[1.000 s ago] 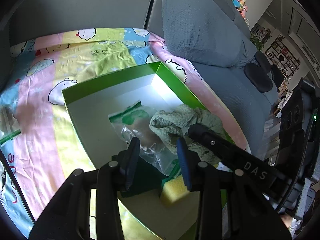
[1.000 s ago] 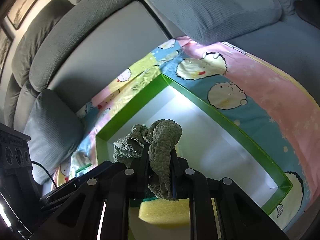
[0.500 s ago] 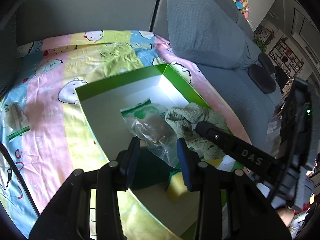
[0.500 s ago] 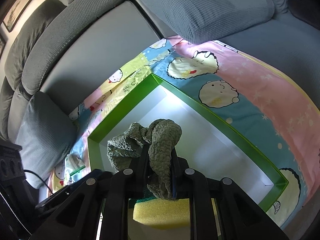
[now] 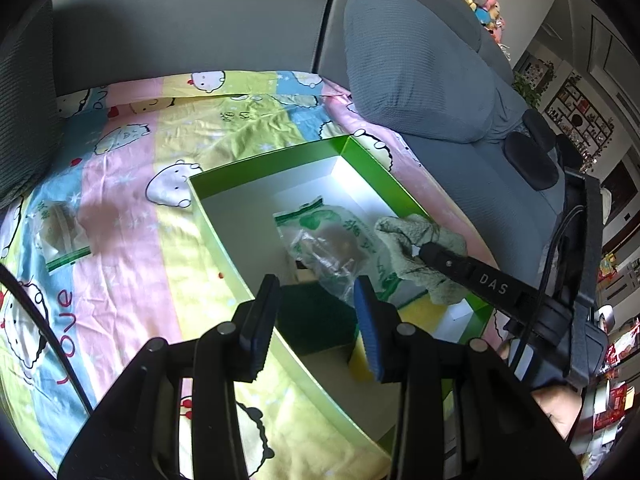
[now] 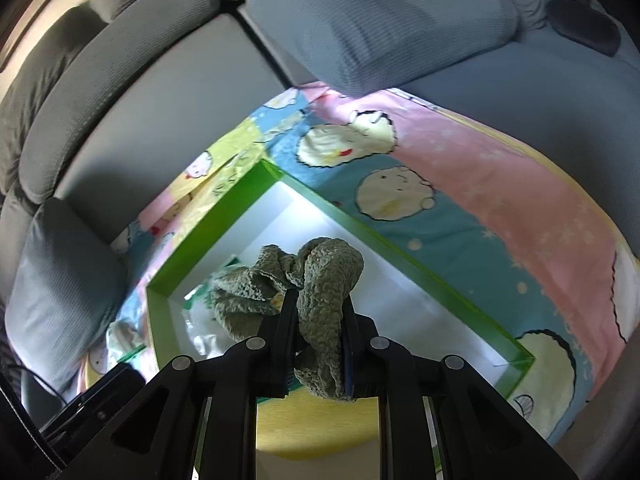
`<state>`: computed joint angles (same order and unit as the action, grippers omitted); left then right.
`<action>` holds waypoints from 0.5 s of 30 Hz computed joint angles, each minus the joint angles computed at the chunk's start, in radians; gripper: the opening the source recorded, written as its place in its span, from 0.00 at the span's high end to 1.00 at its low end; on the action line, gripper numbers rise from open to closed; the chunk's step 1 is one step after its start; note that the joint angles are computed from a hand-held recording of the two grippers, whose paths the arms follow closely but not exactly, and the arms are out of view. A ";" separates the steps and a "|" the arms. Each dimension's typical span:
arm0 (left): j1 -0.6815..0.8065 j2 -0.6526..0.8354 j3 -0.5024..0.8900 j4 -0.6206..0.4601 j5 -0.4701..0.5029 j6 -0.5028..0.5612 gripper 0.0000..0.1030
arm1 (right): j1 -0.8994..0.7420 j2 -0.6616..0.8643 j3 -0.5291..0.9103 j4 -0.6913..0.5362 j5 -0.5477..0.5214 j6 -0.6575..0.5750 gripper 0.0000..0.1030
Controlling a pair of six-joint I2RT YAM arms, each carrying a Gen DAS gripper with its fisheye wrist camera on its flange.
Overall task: Organize objects
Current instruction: 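Lower the green cloth into the box and open the right tool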
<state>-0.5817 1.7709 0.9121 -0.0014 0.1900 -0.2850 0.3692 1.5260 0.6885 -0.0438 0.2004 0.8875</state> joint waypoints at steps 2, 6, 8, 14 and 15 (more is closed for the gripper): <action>0.008 -0.009 -0.011 0.000 -0.003 -0.004 0.64 | -0.006 0.011 0.006 -0.011 -0.008 0.001 0.83; 0.030 -0.025 -0.036 0.000 -0.014 0.003 0.64 | -0.012 0.029 0.016 -0.011 -0.032 0.000 0.80; 0.043 -0.039 -0.056 0.005 -0.019 0.011 0.64 | -0.007 0.028 0.019 -0.020 -0.019 0.000 0.76; 0.105 -0.091 -0.123 0.012 -0.032 0.048 0.55 | 0.033 0.037 0.051 -0.059 0.053 -0.003 0.44; 0.119 -0.100 -0.138 0.017 -0.037 0.051 0.52 | 0.040 0.035 0.052 -0.053 0.056 -0.004 0.40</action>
<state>-0.4625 1.6711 0.7742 0.0159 0.1531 -0.2336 0.4090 1.5615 0.7405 -0.0972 0.2568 0.8831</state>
